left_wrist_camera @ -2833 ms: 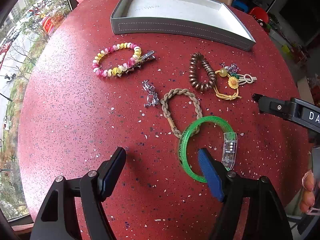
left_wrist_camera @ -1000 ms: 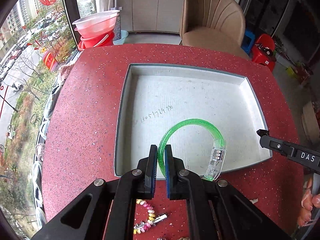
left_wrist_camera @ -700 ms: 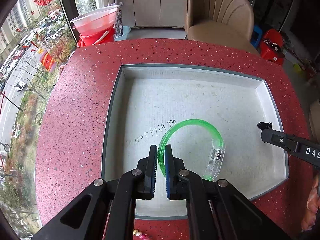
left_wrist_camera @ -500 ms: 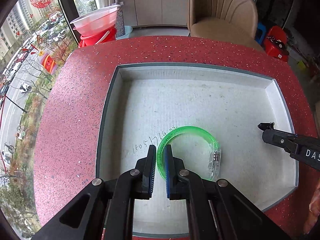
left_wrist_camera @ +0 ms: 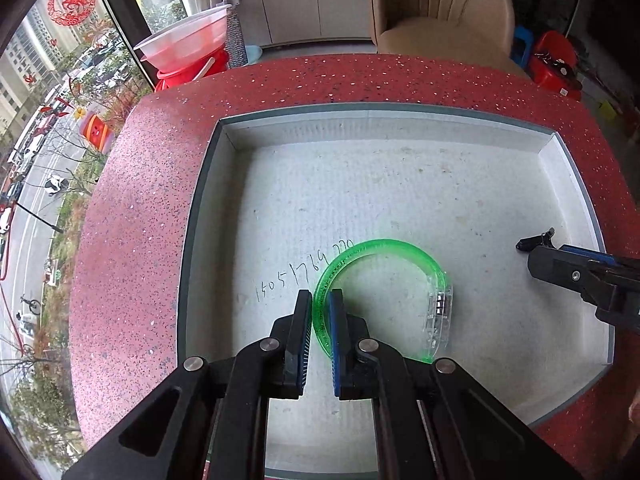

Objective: Organize jewelry
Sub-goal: 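Carry both items into the gray tray while the right gripper opens, releasing the claw clip, then lower the green bangle into the tray and open the left gripper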

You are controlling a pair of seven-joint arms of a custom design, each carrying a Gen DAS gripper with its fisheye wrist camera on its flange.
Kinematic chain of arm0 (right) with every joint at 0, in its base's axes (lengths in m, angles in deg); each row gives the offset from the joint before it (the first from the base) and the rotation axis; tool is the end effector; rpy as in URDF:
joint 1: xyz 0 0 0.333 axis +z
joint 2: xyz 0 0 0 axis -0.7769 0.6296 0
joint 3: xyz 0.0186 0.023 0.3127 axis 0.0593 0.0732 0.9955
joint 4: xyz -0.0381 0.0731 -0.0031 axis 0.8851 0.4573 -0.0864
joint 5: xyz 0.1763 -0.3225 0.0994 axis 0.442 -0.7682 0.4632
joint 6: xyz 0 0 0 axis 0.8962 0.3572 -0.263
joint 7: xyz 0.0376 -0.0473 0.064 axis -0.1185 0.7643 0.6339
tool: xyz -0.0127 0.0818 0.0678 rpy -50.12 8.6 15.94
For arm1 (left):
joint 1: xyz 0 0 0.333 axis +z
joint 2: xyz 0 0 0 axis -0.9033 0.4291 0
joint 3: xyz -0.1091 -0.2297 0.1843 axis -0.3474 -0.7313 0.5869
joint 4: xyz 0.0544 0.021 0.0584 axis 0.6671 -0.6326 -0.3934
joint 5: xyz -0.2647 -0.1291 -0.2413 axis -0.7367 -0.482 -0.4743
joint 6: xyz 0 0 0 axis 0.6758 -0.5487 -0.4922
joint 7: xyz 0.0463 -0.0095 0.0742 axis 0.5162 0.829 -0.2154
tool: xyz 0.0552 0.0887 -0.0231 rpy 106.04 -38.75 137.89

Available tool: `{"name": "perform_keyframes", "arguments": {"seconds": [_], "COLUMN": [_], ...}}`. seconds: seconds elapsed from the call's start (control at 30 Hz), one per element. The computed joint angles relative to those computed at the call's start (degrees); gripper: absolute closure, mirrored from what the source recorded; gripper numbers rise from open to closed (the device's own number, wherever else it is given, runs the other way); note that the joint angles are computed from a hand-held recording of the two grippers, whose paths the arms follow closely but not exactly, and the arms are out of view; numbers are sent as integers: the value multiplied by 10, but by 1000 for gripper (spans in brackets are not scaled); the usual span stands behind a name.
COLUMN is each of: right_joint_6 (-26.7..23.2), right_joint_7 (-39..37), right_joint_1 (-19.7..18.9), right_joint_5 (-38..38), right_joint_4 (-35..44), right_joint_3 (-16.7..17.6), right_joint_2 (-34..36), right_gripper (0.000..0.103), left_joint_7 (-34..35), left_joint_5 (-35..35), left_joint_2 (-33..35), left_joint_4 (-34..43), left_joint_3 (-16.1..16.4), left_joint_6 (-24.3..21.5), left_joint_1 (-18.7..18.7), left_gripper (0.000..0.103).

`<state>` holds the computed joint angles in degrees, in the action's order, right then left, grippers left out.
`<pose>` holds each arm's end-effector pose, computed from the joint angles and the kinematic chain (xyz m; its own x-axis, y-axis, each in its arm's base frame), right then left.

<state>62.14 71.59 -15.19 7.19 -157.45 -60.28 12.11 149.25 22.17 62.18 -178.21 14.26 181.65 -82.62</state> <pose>0.5056 0.4412 0.4884 -0.2820 -0.9089 -0.3071 -0.9135 0.3522 -0.2036 0.5217 -0.3242 0.4761 -0.3247 -0.9433 -0.0695 -0.8736 0.3273 -0.3601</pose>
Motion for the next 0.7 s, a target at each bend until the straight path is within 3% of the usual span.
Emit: {"name": "perform_keyframes", "arguments": {"seconds": [0.17,0.2,0.23,0.27,0.3,0.37,0.5,0.6,0.7], "right_joint_6": [9,10,11,11,12,15,17,21,36], "right_joint_7": [19,23,27,31,35,46,72,95,117], "right_joint_1": [7,9,11,12,13,16,21,25,28], "right_joint_5": [-14,-19,-23,-27,-30,-37,-55,-71,-89], "right_joint_4": [-6,-6,-9,-9,-11,-15,-24,-36,-49], "right_joint_3": [-1,-1,0,1,1,3,7,12,19], "right_joint_2": [-11,-14,-18,-20,-24,-31,-46,-63,-77], "right_gripper": [43,42,40,39,39,38,35,23,22], "left_joint_7": [-17,-19,-20,-26,-37,-40,-19,-12,-10], "left_joint_5": [9,12,13,15,21,20,4,0,1], "left_joint_2": [-21,-24,-29,-36,-45,-65,-84,-101,-121], "left_joint_4": [-22,-25,-29,-35,-45,-65,-77,-92,-110], "left_joint_3": [1,2,1,2,3,3,1,2,3], "left_joint_6": [23,28,33,40,52,79,75,72,67], "left_joint_1": [0,0,1,1,2,4,6,8,10], "left_gripper": [77,73,47,5,0,0,0,0,0]}}
